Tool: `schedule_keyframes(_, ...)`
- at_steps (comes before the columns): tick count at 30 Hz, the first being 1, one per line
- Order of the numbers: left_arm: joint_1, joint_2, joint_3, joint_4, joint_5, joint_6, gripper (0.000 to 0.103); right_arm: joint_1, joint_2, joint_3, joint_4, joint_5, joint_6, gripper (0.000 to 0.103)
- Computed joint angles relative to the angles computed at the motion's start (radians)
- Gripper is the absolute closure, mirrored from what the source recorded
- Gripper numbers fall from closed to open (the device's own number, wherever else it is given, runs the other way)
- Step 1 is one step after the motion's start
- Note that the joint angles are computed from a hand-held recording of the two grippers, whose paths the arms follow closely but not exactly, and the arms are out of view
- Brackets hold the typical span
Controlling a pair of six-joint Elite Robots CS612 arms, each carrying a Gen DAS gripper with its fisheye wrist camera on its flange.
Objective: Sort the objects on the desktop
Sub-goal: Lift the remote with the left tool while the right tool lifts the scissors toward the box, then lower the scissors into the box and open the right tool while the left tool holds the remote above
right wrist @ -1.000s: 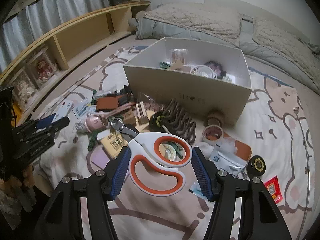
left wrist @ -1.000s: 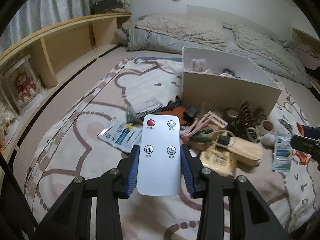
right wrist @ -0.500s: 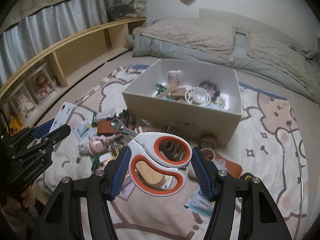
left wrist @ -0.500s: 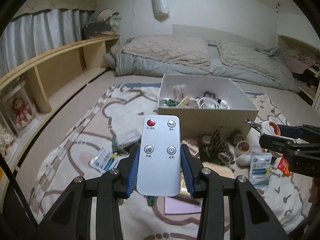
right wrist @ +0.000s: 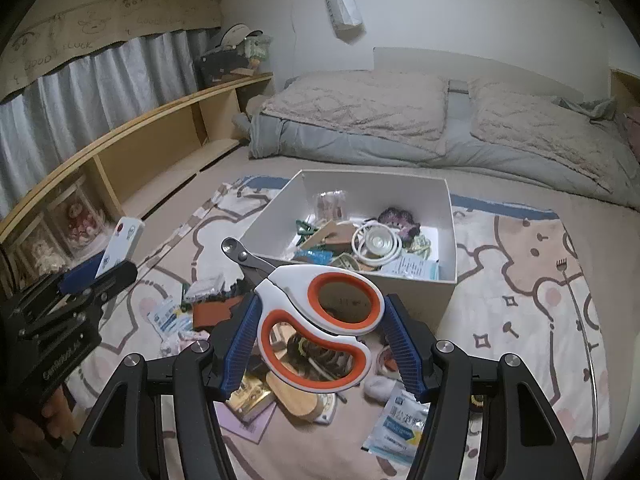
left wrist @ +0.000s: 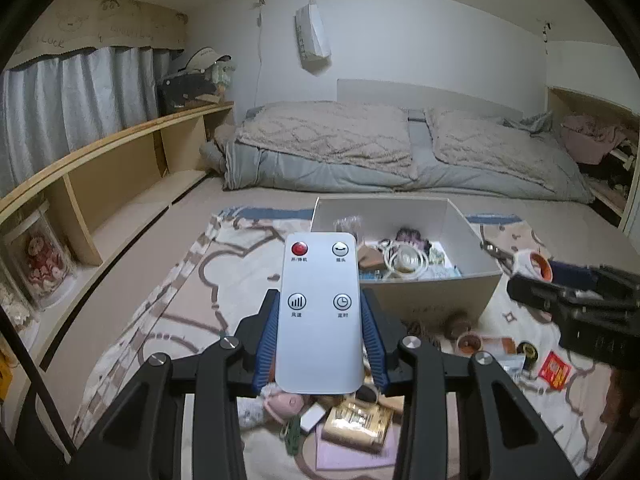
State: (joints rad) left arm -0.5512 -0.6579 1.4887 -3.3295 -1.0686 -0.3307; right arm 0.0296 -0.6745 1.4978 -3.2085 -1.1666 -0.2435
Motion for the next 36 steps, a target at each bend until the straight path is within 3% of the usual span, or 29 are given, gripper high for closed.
schedule_keyframes(19, 0.032, 0.056, -0.166, 0.031, -0.022, 0.074, 0.064, 0.008, 0.032, -0.079, -0.024, -0.04, 0.03, 0.04)
schedule_keyframes(30, 0.053, 0.098, -0.274, 0.063, -0.027, 0.144, 0.064, 0.015, 0.066, -0.167, -0.042, -0.061, 0.099, 0.04)
schedule_keyframes(36, 0.069, 0.135, -0.346, 0.103, -0.068, 0.106, 0.064, 0.02, 0.116, -0.254, -0.005, -0.081, 0.18, 0.04)
